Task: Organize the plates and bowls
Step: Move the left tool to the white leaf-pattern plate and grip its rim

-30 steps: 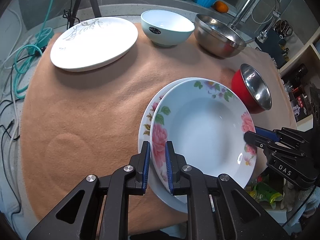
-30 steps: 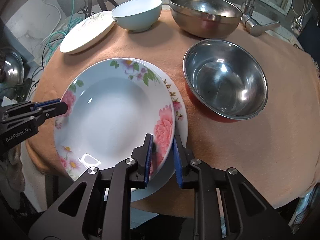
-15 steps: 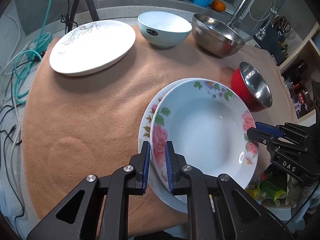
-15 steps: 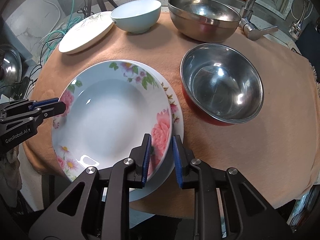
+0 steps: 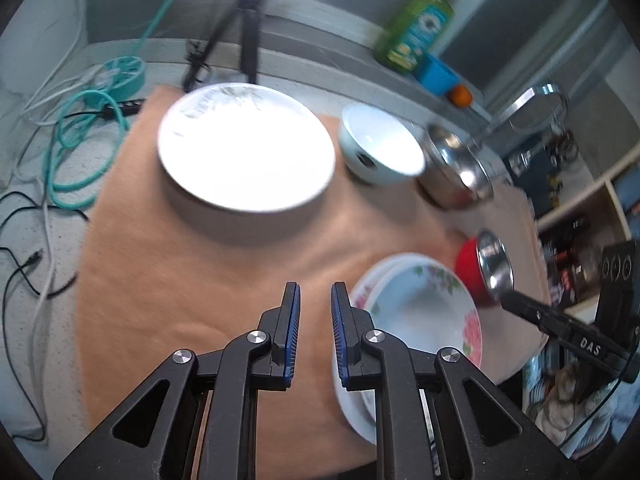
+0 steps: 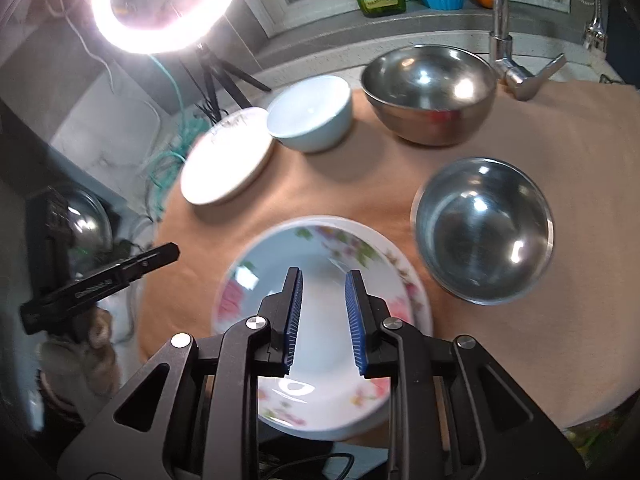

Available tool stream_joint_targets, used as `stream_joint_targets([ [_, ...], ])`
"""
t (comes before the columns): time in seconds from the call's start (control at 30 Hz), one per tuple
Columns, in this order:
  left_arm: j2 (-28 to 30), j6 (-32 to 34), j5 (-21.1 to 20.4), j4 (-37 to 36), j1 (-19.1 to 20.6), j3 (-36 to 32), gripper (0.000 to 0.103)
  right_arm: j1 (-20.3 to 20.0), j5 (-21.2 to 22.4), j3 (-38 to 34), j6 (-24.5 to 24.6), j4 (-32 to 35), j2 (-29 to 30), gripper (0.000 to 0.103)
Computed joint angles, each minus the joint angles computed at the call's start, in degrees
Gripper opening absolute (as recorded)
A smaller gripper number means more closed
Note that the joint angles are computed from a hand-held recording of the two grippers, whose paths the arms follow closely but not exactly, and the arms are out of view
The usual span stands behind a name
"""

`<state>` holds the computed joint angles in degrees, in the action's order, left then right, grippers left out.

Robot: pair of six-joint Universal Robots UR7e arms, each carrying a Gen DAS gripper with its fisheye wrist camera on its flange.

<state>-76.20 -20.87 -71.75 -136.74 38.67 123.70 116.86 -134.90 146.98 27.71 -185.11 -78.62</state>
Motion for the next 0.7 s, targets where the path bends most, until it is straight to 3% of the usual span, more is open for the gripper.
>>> stream_joint_targets([
  [0.33, 7.0, 4.4, 2.4, -0.6, 10.1, -12.8, 0.014, -1.6, 4.3, -9.8, -4.6, -4.2, 9.5, 0.022],
  [0.53, 12.7, 8.4, 5.1, 0.3, 12.6, -19.0, 0.014, -3.8, 5.6, -15.0, -5.7, -3.9, 14.4, 0.023],
  [0.7, 16.6, 11.8, 5.0, 1.4, 13.7, -23.0, 0.014, -6.8, 7.7, -17.5, -5.1, -3.6, 16.7, 0.023],
])
